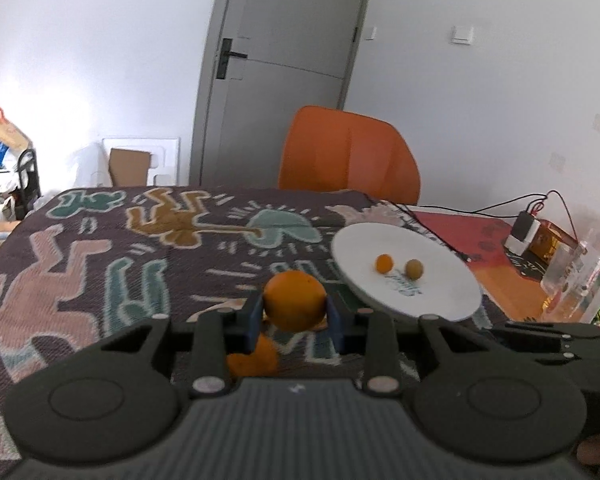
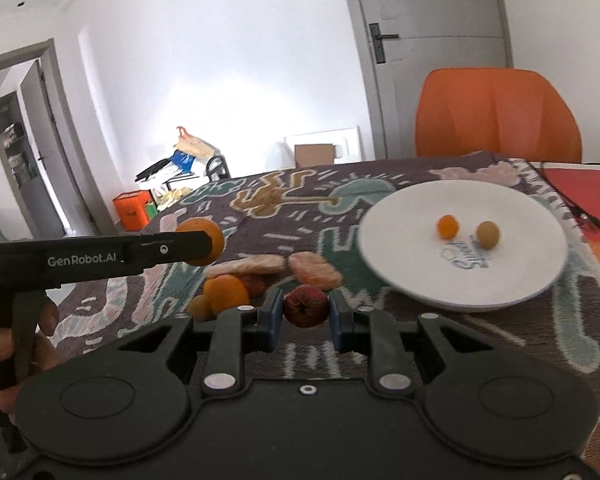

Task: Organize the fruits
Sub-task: 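Grasp the red plum with the right tool while the left tool grasps a large orange, then lower the plum onto the plate with the right tool while the left tool releases the orange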

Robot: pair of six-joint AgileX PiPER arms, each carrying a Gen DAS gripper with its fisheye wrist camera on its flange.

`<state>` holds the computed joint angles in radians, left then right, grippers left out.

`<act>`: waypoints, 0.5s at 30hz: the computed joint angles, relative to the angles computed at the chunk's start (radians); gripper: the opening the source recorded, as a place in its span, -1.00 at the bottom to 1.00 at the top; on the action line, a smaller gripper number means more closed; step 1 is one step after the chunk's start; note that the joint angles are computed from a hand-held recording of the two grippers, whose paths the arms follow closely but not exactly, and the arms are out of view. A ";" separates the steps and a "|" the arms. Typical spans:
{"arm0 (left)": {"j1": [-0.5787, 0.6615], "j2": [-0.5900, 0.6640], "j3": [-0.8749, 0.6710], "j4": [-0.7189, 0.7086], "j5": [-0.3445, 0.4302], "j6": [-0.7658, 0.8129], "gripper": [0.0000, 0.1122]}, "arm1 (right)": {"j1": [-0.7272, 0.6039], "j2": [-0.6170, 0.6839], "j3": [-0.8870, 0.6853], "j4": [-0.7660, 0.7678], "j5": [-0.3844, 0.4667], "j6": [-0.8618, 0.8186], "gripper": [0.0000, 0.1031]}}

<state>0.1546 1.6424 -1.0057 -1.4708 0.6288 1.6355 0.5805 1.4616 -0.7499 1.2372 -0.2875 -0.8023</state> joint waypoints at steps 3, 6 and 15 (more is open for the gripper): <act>-0.039 -0.011 0.002 -0.011 -0.022 0.001 -0.43 | -0.005 -0.025 0.024 0.000 -0.023 -0.005 -0.56; -0.079 -0.017 0.003 -0.027 -0.050 0.006 -0.43 | -0.022 -0.045 0.050 -0.081 -0.027 0.076 -0.56; -0.193 0.011 -0.037 -0.028 -0.115 -0.018 -0.43 | -0.105 -0.062 0.089 -0.208 -0.029 0.193 -0.56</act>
<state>-0.0382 1.6535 -1.0432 -1.4992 0.5139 1.6173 0.4754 1.4000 -0.6607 1.0295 -0.3165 -0.6093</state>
